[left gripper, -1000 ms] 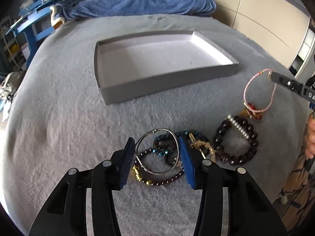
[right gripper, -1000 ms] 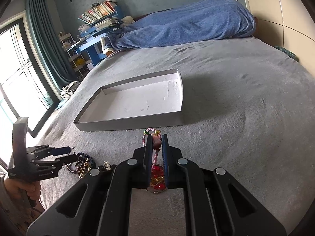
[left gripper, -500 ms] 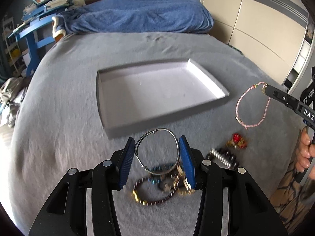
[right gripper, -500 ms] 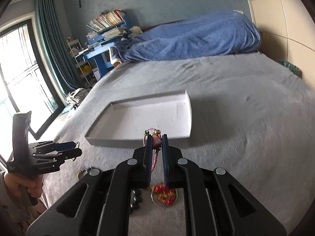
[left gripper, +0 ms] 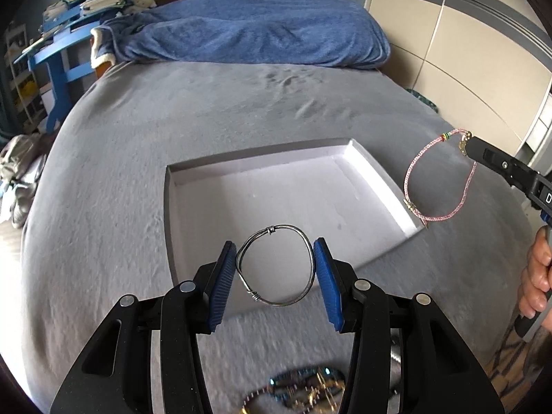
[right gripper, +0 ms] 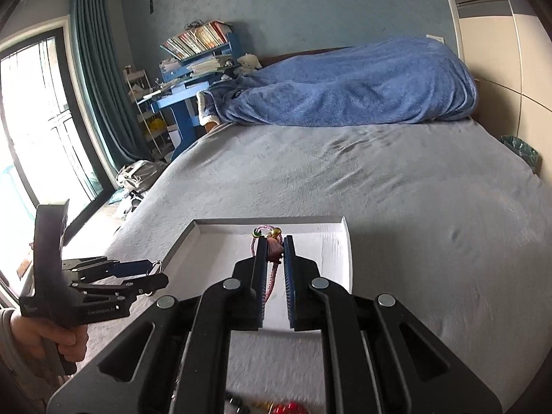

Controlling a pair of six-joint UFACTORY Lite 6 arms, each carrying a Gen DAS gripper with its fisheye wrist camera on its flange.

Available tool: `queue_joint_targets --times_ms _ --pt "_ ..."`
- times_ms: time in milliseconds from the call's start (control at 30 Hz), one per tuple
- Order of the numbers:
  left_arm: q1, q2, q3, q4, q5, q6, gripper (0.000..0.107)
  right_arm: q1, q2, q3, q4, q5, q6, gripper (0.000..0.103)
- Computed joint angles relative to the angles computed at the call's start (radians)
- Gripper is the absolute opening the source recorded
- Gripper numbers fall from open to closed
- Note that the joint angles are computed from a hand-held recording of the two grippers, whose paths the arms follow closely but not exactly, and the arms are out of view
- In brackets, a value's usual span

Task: Organize jewelry
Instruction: 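Carry both bracelets into the grey box and open both tools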

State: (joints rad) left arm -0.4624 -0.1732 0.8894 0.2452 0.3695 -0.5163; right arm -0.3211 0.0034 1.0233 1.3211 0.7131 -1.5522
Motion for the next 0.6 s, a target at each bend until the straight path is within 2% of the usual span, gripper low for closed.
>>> queue_joint_targets --times_ms 133,400,600 --pt "0.028 0.11 0.06 -0.041 -0.027 0.034 0.048 0.079 0.125 0.097 -0.021 -0.077 0.037 0.009" --pt "0.041 0.28 0.145 0.043 -0.054 -0.016 0.048 0.214 0.318 0.23 -0.086 -0.197 0.113 0.009" --pt "0.047 0.37 0.181 0.061 -0.054 -0.018 0.048 0.251 0.415 0.282 -0.184 -0.27 0.189 0.009"
